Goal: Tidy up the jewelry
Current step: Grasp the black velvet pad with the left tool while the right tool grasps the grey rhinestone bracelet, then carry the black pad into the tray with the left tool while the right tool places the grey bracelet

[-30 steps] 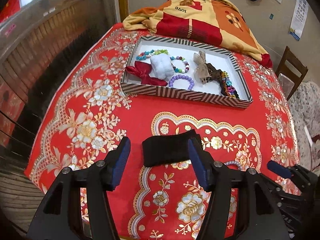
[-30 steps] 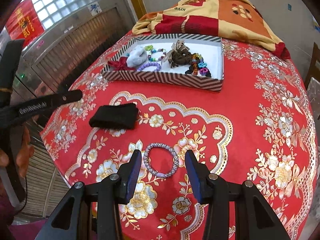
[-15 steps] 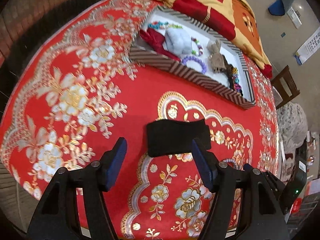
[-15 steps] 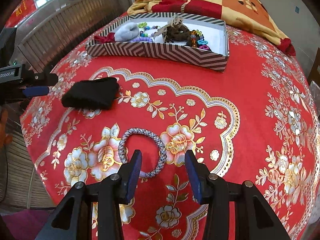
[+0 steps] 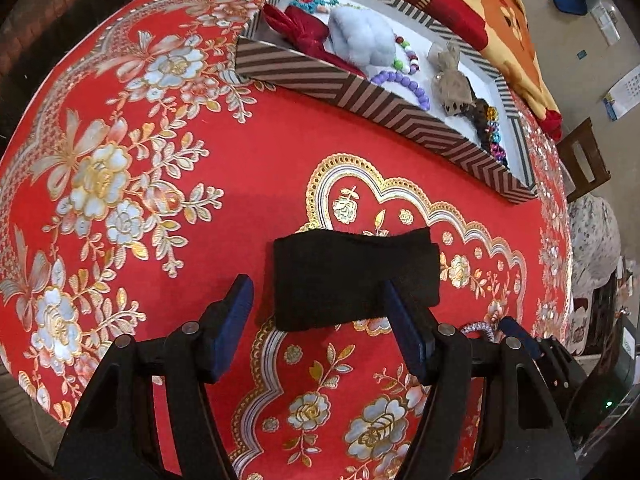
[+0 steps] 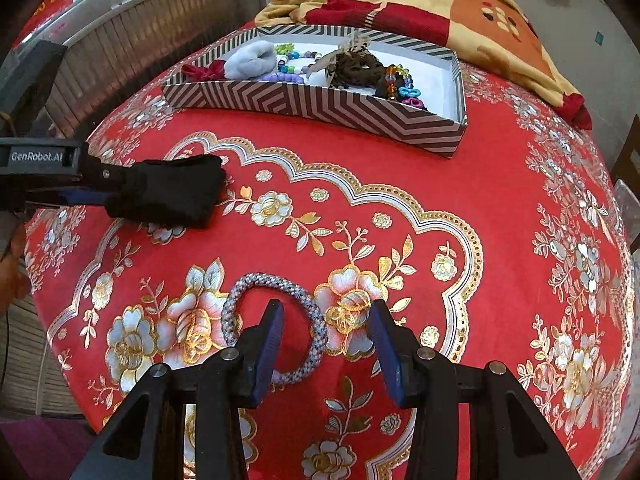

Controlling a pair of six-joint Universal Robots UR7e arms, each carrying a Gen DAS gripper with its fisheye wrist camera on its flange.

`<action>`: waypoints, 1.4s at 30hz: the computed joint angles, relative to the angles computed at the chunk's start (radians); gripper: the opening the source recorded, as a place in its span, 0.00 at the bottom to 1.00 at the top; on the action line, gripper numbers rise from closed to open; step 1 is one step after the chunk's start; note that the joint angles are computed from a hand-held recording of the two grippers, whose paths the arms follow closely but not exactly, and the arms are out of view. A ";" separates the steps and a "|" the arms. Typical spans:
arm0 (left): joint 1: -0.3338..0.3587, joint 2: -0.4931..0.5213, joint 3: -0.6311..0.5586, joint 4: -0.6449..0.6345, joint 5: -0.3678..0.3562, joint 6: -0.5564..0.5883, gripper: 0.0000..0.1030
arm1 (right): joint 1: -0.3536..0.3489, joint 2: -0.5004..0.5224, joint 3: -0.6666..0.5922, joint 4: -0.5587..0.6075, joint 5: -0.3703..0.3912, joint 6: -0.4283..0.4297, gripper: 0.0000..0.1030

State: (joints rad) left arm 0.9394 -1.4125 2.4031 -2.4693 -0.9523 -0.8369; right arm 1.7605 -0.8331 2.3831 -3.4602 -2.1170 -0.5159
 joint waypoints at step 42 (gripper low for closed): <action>-0.127 -0.005 -0.137 0.002 0.147 0.192 0.17 | 0.028 -0.154 -0.093 0.161 0.105 0.042 0.07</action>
State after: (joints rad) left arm 0.8124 -1.4177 2.2660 -2.4677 -0.8054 -0.6452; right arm 1.7888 -0.9866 2.2906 -3.2987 -2.0121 -0.4738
